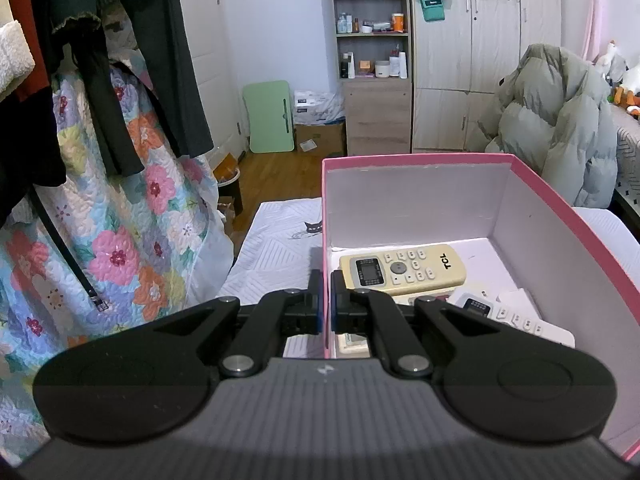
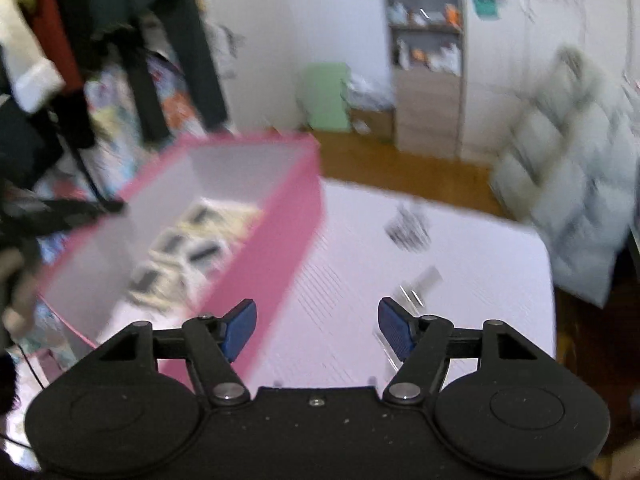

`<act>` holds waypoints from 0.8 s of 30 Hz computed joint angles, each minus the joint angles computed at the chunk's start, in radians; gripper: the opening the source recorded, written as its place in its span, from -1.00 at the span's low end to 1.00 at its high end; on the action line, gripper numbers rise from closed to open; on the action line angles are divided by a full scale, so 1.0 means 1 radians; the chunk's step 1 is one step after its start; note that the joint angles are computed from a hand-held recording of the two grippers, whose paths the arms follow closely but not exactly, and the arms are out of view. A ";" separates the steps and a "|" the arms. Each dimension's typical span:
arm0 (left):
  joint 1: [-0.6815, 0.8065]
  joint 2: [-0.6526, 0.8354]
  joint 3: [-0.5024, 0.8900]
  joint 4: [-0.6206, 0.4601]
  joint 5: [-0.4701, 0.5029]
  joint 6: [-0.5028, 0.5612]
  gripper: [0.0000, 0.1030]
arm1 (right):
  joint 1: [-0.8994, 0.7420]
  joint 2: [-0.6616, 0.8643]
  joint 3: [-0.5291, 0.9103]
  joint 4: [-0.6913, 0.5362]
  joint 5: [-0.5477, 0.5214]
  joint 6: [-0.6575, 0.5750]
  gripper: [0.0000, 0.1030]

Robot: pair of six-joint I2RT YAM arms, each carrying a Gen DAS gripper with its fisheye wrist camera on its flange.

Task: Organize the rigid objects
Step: 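Move the right gripper to the silver keys and grasp them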

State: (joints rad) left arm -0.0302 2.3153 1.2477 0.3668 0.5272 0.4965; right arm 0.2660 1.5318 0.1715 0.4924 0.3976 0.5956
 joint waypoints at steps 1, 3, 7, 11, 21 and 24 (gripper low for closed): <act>0.002 -0.001 0.000 -0.002 0.003 -0.002 -0.94 | -0.006 0.036 -0.009 0.023 -0.003 0.013 0.34; 0.002 -0.001 0.002 -0.005 0.004 -0.002 -0.94 | -0.026 0.117 -0.023 0.091 -0.022 0.038 0.28; 0.002 -0.002 0.000 -0.002 -0.001 0.004 -0.94 | -0.059 0.260 -0.009 0.210 -0.002 0.032 0.21; 0.000 -0.008 -0.011 0.005 -0.008 0.007 -0.94 | -0.141 0.415 0.049 0.336 -0.016 -0.080 0.06; -0.004 -0.005 -0.006 0.006 -0.011 0.006 -0.94 | -0.245 0.577 0.044 0.592 -0.098 -0.090 -0.89; -0.006 -0.006 -0.004 0.003 -0.012 0.000 -0.94 | -0.220 0.552 -0.018 0.676 -0.082 -0.056 -0.89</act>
State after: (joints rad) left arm -0.0362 2.3094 1.2441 0.3697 0.5156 0.4969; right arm 0.0457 2.0838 0.1536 1.1685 0.3157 0.5391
